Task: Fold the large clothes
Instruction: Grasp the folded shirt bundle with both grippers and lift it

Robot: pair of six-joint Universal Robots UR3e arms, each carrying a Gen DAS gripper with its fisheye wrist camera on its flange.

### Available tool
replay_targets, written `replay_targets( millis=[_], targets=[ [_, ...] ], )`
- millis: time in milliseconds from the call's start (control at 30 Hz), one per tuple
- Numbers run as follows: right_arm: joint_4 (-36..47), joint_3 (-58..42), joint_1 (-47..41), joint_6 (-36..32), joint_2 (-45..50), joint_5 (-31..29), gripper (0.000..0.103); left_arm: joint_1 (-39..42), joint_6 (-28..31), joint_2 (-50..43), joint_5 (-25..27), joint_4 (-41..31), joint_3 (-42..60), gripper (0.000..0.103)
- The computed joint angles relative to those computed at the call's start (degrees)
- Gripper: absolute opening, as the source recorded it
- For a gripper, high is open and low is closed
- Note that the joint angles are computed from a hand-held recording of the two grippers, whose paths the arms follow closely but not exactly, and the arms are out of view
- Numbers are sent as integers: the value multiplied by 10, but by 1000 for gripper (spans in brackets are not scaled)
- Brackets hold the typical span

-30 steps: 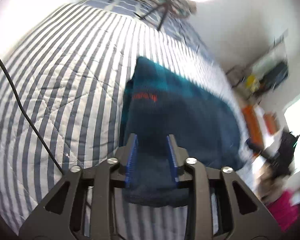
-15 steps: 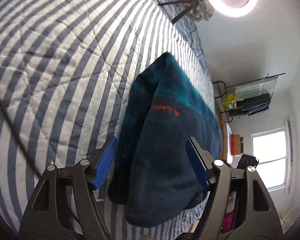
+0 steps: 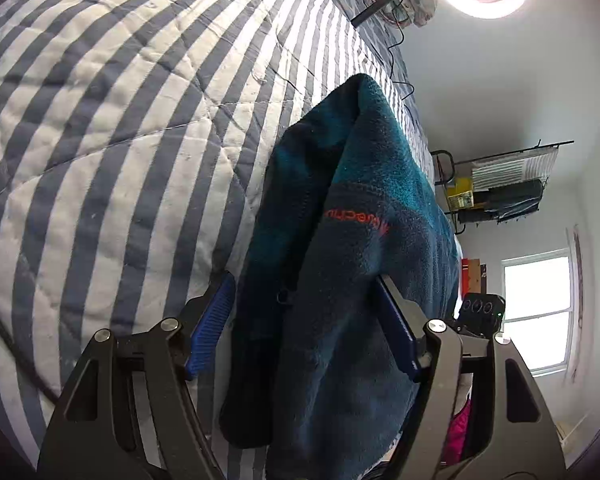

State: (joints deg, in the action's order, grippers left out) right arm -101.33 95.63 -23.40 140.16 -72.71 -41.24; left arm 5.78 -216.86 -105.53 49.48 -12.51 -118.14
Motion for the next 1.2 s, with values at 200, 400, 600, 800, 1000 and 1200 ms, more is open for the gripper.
replay_targets(
  millis=[200,400,600,800,1000,1200],
  targets=[
    [18,-21,19,-6,21,13,80,-36,-12,-33,38,-27,64,57],
    [8,-9,36,6,-1,-3,61,-90,-7,-42,124,-104,155,44],
    [-38,9,53,40,-40,-37,48,-145,-12,-45,222,-169,226,36],
    [-110,17,96,93,-80,-98,41,-183,-25,-58,277,-206,286,31],
    [-139,22,123,113,-129,-150,37,-205,-22,-44,302,-212,300,27],
    [-139,14,136,127,-177,-192,36,-237,-18,-52,333,-237,344,26]
  ],
)
